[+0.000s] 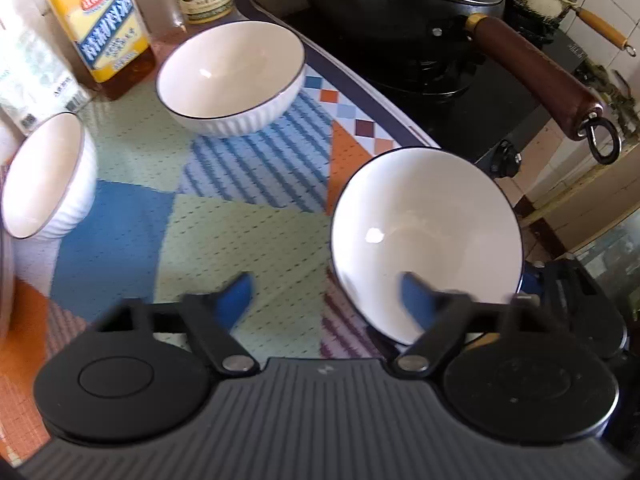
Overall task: Organize plates and bowls
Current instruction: 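Close both grippers on the bowl rim and lift the bowl, then carry the bowl with both grippers and set it beside the plate stack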
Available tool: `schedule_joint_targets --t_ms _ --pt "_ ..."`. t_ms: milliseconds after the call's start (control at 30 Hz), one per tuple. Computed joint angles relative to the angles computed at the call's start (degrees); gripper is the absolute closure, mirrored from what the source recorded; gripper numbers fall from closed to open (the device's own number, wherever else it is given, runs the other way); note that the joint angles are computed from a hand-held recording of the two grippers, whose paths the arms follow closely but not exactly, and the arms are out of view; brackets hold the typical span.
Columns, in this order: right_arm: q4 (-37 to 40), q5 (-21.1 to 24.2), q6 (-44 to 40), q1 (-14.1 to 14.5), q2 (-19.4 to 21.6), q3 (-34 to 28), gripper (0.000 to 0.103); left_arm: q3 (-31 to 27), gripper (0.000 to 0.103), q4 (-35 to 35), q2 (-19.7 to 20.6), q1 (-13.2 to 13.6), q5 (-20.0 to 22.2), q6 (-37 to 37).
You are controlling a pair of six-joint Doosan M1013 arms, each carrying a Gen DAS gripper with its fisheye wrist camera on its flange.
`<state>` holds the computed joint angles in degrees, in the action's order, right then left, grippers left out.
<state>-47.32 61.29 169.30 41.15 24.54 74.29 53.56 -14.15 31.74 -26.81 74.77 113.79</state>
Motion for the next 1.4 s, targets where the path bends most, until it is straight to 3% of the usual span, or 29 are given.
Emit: schedule_joint_targets --t_ms 67,133,233,600,1067,1400 --pt "-0.14 -1.16 -0.01 -0.38 0.02 0.16 0.006 -0.86 0.055 -1.00 0.73 0.05 1.85 -0.09" --pt "0.02 -2.09 -0.01 -0.71 0.04 0.15 0.006 -1.02 0.076 -0.45 0.99 -0.21 2.87 -0.24" --pt "-0.10 -2.81 0.54 -0.84 0.03 0.36 0.005 -0.26 0.085 -1.43 0.65 -0.19 2.44 0.08" --pt "-0.78 -5.23 -1.03 -1.34 -0.41 1.76 0.005 -1.33 0.088 -3.84 1.75 0.36 2.14 -3.88" --pt "-0.33 -8.15 -2.23 -0.80 -0.43 0.77 0.005 1.41 0.089 -2.19 -1.04 1.62 0.13 -3.32" --pt "0.55 -14.02 -7.83 -0.71 1.59 -2.98 0.005 2.61 0.088 -0.09 -2.91 4.89 -2.61 -5.89"
